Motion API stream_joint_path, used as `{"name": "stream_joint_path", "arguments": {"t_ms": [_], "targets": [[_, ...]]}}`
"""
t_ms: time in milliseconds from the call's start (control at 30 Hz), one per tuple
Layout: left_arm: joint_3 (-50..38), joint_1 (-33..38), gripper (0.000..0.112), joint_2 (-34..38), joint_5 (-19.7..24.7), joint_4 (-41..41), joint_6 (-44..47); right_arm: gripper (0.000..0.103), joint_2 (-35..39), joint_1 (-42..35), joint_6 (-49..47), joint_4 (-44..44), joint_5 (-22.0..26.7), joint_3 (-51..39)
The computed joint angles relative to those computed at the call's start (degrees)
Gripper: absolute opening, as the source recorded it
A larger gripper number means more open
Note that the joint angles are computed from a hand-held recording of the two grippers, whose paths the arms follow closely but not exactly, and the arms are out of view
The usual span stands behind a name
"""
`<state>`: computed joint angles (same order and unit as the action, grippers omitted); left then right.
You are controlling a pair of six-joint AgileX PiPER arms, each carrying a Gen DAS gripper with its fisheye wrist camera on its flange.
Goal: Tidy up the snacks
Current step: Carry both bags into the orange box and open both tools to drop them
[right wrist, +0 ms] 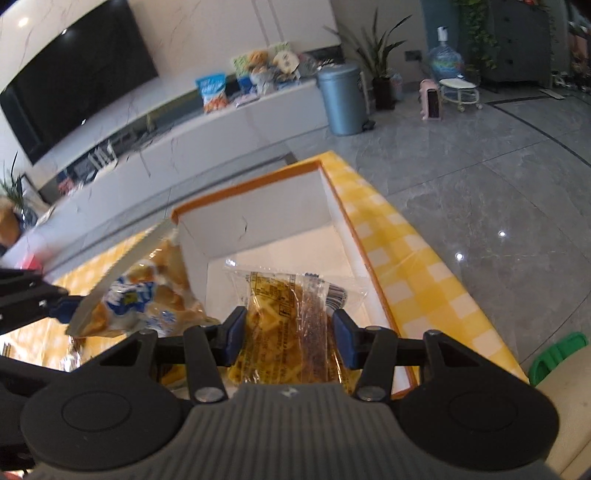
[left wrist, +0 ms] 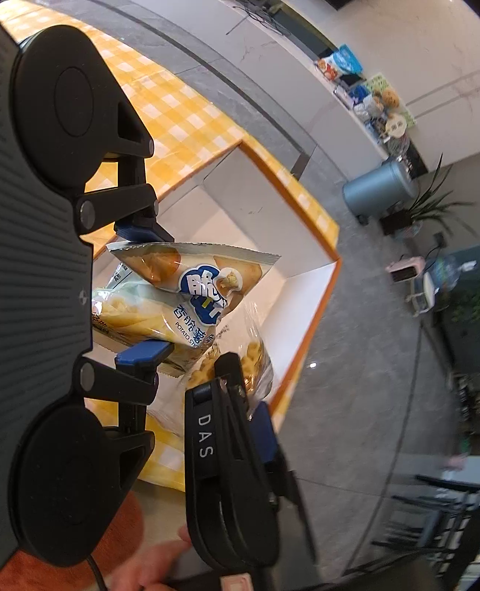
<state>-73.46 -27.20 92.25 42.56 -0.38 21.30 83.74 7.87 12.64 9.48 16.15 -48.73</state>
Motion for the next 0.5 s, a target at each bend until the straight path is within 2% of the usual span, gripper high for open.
{"name": "stream_joint_path", "arguments": {"t_ms": [100,300,400,500], "targets": [[-0.11,-0.68,0.061,1.17,0.70,1.36,1.30,0.049,1.37,0.33,-2.87,0.67,0.89,-1.05],[-0.47,-2.10,0.061,4.04,0.54,5.48,0.71,0.049,5.72,-1.99,-16.07,10.49,5.16,-4.86],[-1.30,-2.05,0.062,5.68,1.08,5.75,1.50,0.049,8.30,-3.82,-20.99,15.30,8.06,-7.35],[-2.11,-2.25,0.062,6.65,2.78,6.69,2.75,0.049,11.21,-4.77,-22.27,16.27,11.97,-10.85]]}}
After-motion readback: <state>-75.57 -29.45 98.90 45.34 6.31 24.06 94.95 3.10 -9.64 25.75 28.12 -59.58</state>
